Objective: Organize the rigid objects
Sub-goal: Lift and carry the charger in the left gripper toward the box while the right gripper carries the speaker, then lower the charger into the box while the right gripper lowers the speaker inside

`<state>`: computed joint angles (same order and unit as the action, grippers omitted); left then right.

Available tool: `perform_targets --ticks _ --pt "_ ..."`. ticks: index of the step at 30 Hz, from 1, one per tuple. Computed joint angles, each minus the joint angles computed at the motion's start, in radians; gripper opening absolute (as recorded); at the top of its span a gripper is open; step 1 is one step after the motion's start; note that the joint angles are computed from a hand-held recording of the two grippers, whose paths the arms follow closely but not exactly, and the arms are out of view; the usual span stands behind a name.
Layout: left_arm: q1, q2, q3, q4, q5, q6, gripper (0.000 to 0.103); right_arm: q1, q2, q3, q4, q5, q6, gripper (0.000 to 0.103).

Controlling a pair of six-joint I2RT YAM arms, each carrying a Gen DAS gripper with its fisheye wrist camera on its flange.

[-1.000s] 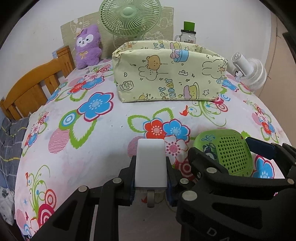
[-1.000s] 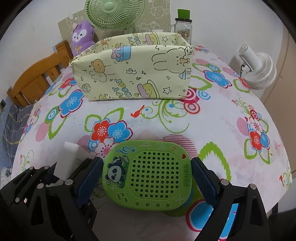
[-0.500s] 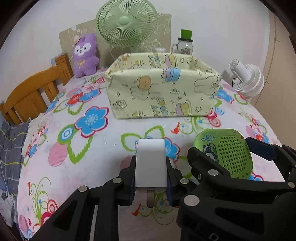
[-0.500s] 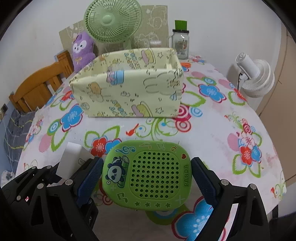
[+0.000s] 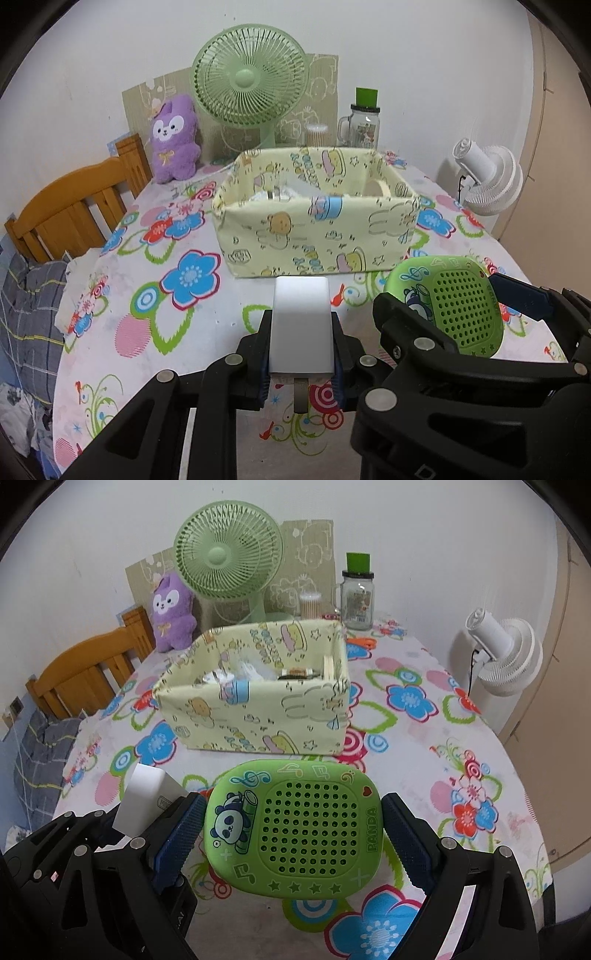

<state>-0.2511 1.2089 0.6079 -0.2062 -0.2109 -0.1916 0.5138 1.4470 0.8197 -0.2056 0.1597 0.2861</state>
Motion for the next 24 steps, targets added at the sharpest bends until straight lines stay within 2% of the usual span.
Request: perform_targets --ticks 24 --pt "-0.037 -0.020 0.140 -0.089 -0.060 -0.007 0.025 -0.047 -0.067 0.099 -0.075 -0.027 -0.056 0.095"
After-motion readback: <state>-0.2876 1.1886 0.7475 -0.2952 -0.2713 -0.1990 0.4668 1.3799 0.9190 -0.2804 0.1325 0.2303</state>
